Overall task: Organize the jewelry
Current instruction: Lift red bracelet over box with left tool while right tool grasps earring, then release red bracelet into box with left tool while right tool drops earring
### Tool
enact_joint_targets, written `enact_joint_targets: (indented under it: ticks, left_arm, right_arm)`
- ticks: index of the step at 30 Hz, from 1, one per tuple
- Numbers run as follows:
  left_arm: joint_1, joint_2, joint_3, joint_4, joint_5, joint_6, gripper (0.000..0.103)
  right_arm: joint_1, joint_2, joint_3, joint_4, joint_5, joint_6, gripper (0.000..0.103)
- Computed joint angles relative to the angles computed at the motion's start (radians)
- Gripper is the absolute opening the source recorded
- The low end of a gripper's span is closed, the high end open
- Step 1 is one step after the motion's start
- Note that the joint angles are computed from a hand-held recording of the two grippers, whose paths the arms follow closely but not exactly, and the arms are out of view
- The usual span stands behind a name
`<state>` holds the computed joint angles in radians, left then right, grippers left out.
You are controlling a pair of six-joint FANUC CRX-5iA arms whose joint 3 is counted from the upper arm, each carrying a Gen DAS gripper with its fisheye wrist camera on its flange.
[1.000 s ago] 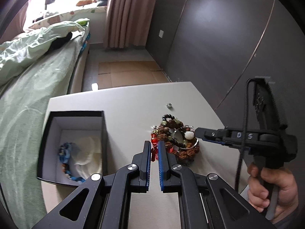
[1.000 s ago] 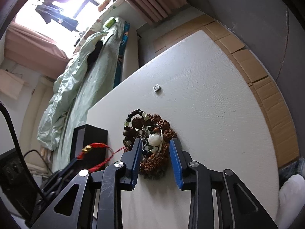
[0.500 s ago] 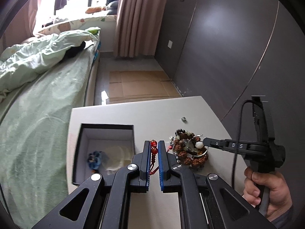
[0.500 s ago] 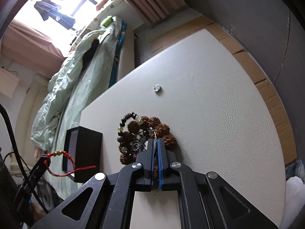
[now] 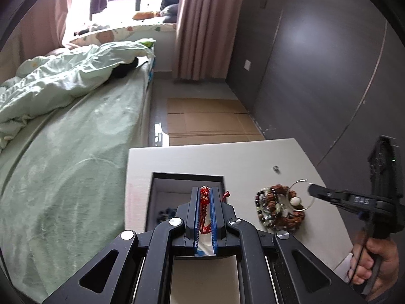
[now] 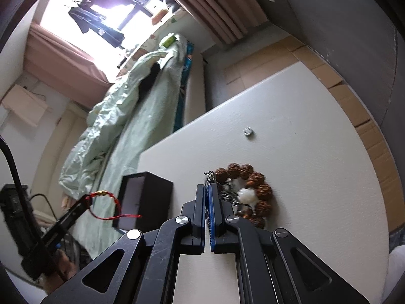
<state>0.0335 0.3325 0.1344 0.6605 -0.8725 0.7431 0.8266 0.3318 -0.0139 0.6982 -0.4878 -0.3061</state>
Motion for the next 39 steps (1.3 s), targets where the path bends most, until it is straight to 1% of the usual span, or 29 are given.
enact_joint_targets:
  ticks: [3,6,10,12,14,15,16,17,18,19,21,27,29,33,36,39]
  left_arm:
    - [0.004,0.015,0.014,-0.011,-0.002,0.014,0.007]
    - [0.004,0.030,0.027,-0.015,-0.010,0.019,0.007]
    - [0.001,0.055,0.056,-0.040,-0.026,0.062,0.007]
    - [0.001,0.076,0.086,-0.064,-0.053,0.091,0.008]
    - [0.002,0.093,0.116,-0.093,-0.083,0.121,0.013]
    - [0.004,0.101,0.127,-0.100,-0.095,0.131,0.021]
    - [0.007,0.102,0.126,-0.095,-0.096,0.131,0.035]
    - [0.013,0.095,0.112,-0.079,-0.085,0.126,0.045]
    - [0.017,0.087,0.099,-0.067,-0.071,0.121,0.061]
    - [0.020,0.078,0.083,-0.054,-0.053,0.114,0.068]
    - [0.031,0.060,0.054,-0.020,-0.032,0.093,0.068]
    - [0.059,0.041,0.036,-0.001,-0.035,0.073,0.068]
    - [0.066,0.039,0.034,0.005,-0.039,0.069,0.068]
    - [0.080,0.035,0.029,0.010,-0.043,0.056,0.068]
    - [0.091,0.035,0.030,0.010,-0.046,0.051,0.070]
    - [0.100,0.032,0.021,0.020,-0.033,0.043,0.081]
  right_arm:
    - [-0.007,-0.010,-0.029,0.083,0.042,-0.071,0.004]
    - [-0.017,-0.020,-0.060,0.195,0.077,-0.167,0.004]
    - [-0.050,-0.035,-0.115,0.422,0.146,-0.371,0.004]
    - [-0.055,-0.031,-0.114,0.451,0.154,-0.396,0.004]
    - [-0.060,-0.021,-0.105,0.458,0.167,-0.404,0.004]
    - [-0.062,-0.019,-0.105,0.465,0.172,-0.410,0.004]
    - [-0.065,-0.015,-0.101,0.474,0.180,-0.416,0.004]
    - [-0.070,-0.011,-0.101,0.496,0.191,-0.434,0.004]
    - [-0.073,-0.009,-0.101,0.509,0.197,-0.445,0.004]
    - [-0.079,-0.006,-0.099,0.532,0.208,-0.463,0.004]
    - [-0.088,-0.002,-0.101,0.577,0.229,-0.501,0.004]
    - [-0.115,0.031,-0.075,0.692,0.294,-0.596,0.004]
    - [-0.131,0.050,-0.057,0.765,0.327,-0.658,0.004]
    - [-0.124,0.091,-0.006,0.747,0.347,-0.635,0.004]
    - [-0.095,0.133,0.055,0.623,0.342,-0.515,0.004]
    - [-0.051,0.186,0.147,0.408,0.317,-0.300,0.004]
